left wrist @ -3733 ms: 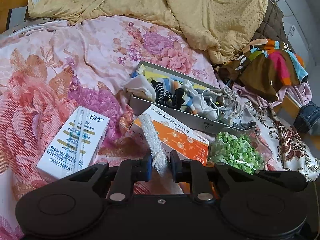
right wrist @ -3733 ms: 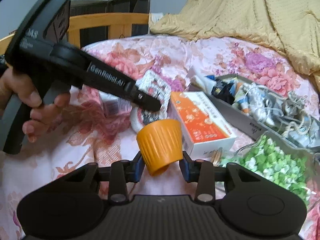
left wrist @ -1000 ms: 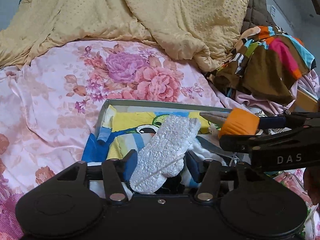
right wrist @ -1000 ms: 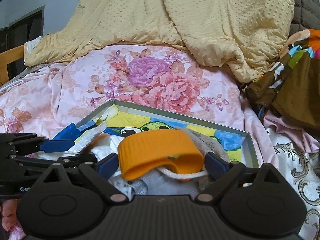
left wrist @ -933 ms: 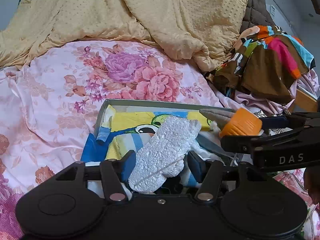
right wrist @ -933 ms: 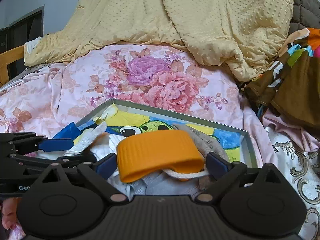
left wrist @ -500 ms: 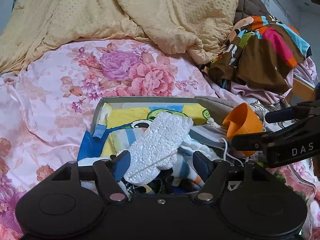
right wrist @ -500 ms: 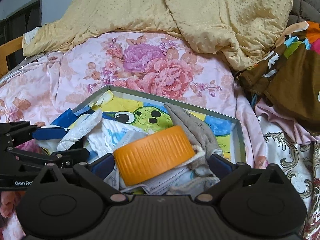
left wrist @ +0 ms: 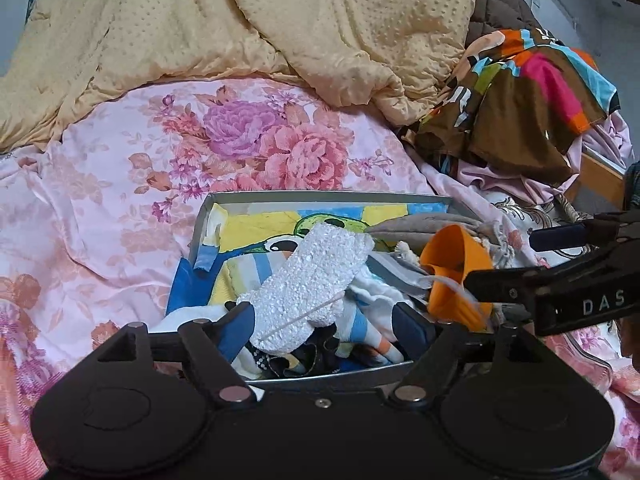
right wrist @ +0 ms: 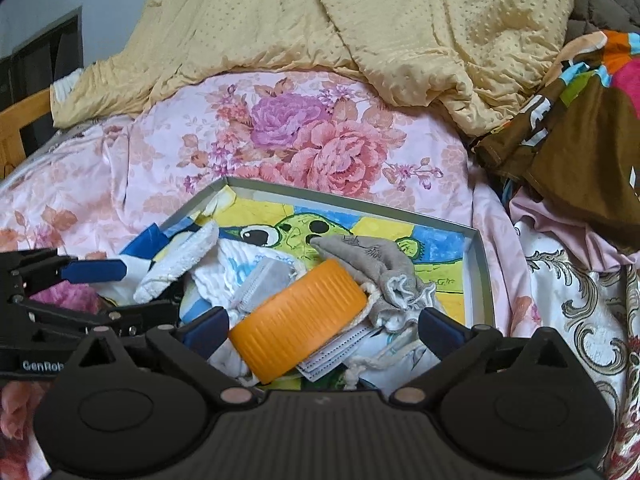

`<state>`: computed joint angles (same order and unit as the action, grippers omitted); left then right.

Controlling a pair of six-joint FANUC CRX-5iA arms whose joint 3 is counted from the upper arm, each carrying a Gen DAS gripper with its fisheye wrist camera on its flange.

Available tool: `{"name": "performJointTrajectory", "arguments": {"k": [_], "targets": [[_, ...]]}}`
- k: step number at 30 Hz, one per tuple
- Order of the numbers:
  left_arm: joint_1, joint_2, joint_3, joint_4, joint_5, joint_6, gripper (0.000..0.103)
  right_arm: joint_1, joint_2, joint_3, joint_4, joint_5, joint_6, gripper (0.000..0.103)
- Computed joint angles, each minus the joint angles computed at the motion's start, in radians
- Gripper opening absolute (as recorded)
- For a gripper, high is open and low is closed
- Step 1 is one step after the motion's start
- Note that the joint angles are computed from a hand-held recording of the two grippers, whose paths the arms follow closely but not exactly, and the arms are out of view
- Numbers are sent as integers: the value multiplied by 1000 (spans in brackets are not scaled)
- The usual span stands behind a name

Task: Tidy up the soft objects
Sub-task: 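Open both tools in the frog tray to release the packet and orange cup, then withdraw both open tools up from the frog tray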

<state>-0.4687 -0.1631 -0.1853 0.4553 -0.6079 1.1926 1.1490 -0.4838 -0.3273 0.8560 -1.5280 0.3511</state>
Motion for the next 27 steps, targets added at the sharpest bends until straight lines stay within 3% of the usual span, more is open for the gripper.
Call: {"name": "performJointTrajectory", "arguments": {"k": [6, 12, 21, 27], "targets": [[1, -35, 0, -35, -9, 31, 85, 82, -30, -31, 90, -50, -99, 103], [-1, -92, -6, -90, 8, 103, 91, 211, -59, -62, 175, -162, -213, 103], [-20, -193, -6, -196, 30, 285, 100, 463, -90, -86, 248, -394, -379, 103], [-50, -256, -21, -243, -10, 372, 102, 635, -85, -102, 289, -547, -476, 103]]}}
